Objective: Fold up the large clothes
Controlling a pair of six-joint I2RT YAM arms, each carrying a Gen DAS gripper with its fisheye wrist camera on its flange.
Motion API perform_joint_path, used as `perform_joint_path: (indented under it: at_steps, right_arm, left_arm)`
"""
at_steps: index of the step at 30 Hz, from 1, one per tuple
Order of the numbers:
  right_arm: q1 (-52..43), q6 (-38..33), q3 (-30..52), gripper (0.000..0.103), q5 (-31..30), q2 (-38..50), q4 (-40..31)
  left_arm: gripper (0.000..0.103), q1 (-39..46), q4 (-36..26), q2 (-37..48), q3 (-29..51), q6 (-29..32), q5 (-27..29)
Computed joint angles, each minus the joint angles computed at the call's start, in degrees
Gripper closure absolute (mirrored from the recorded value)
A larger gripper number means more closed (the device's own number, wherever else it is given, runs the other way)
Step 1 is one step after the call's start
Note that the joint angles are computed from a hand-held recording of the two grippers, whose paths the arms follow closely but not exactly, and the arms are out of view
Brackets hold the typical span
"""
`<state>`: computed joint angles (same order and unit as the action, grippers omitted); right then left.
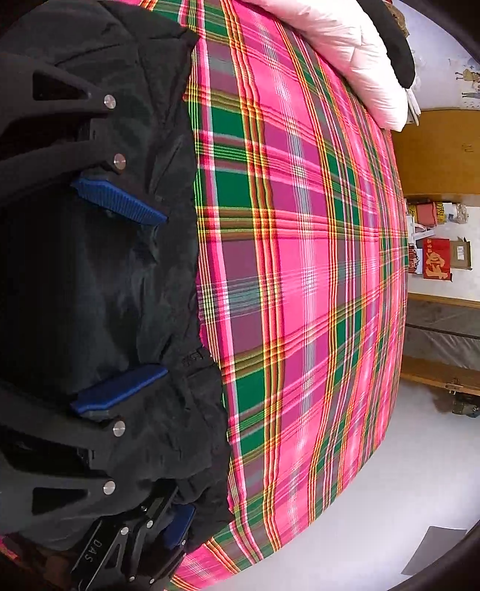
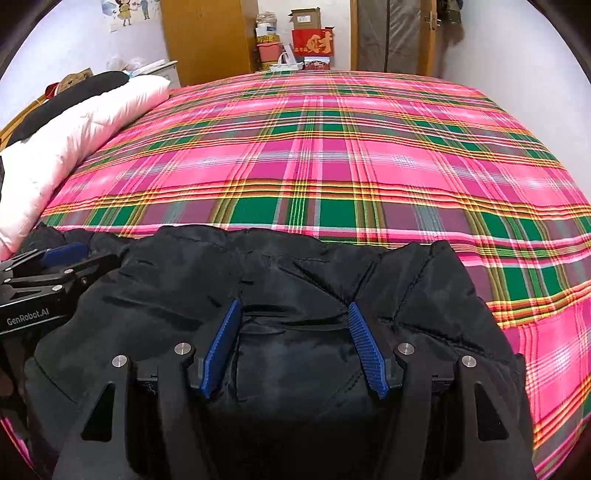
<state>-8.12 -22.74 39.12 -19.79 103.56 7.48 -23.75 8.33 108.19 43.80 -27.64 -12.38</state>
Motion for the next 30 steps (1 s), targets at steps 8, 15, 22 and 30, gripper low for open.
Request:
perform_joint_path:
  at_steps: [8,15,22,30]
  right_arm:
    - [-0.22,0.87,0.69,0.043,-1.35,2.68,3.42]
    - [0.2,1.49,-0.67,0.043,-0.63,3.27,7.0]
    - [-2.17,-0.16,0.88,0.043,-2.58,-5.53,-6.03]
    - [-25.83,-17.11,-3.44,0.043,-17.57,-19.62,-21.8]
  left_arm:
    - [0.021,-0.33,4.28,2.58,-0.75,-0.13,-0.92]
    - [0.021,0.29,5.81,3.73,-0.76,0.01,-0.32]
    - [0.025,1.28,-3.39,-3.12,-0.21,-1.04,2.29]
    - [0.025,-4.59,-14.09,-42.46,-20.96,-1.95,-11.3]
